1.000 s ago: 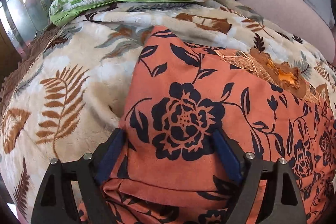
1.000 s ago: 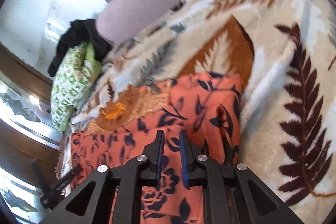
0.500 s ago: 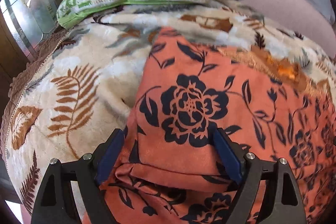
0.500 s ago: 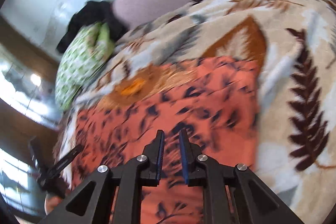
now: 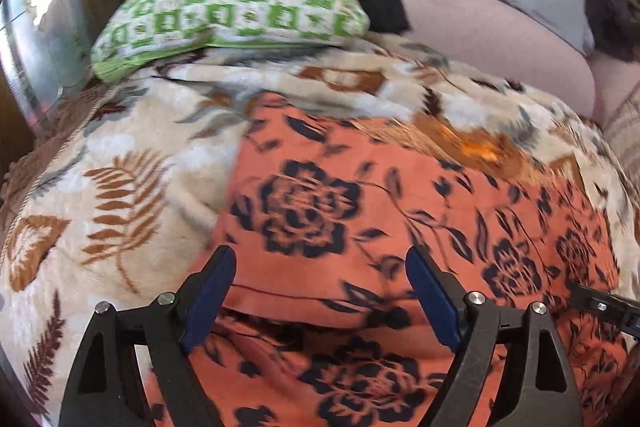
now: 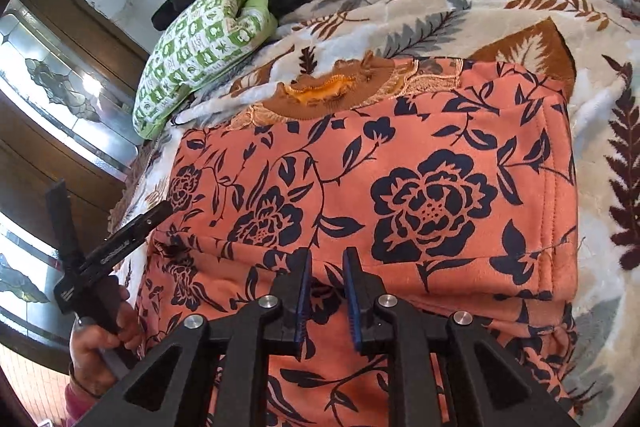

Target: Fold small clothes

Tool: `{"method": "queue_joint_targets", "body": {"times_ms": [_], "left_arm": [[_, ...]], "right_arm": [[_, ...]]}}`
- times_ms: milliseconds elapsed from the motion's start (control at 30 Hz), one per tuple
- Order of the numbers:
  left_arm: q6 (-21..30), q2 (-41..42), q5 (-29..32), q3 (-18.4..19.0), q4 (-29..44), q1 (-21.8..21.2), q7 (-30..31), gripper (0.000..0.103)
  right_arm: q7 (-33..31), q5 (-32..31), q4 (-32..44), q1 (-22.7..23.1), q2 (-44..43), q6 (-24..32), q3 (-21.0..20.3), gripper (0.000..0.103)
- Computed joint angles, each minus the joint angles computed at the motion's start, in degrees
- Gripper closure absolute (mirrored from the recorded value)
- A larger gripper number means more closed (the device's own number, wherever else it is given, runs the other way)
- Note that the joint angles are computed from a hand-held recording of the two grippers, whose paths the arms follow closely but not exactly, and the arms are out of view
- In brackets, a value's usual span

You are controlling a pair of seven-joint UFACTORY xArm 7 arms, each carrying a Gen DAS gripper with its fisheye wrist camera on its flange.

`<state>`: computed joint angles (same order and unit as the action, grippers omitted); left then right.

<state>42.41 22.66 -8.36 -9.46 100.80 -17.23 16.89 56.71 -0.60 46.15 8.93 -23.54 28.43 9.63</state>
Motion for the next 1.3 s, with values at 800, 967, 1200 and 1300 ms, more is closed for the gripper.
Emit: {"method": "queue_joint_targets", "body": {"times_ms": [800,967,1200,1300], "left_arm": [[2.4,-10.7,-14.3,1.9,-10.0,11.2,6.5,0.014],[4.7,-16.7,-17.5,4.8,-16.3,15.0,15.3,0.014],[6.1,-22.8,-13.3,8.6,-22.6,16.8,24.4,0.014],[8.4,-25.4,-14.3,9.7,-25.0,17.1,27.9,0.014]], "right_arm": [[18.7,-0.8,-18.2,-3.2,-40.7,8.8,7.3,0.016],[21.6,2.0,-19.6,0.9,-50.3,19.2,9.0,0.016],[25.0,5.5,-19.5,4.3,-54.5,25.1,11.7,0.016],[25.2,6.4,-18.6,5.6,-53.5,25.8,12.5,0.016]]}}
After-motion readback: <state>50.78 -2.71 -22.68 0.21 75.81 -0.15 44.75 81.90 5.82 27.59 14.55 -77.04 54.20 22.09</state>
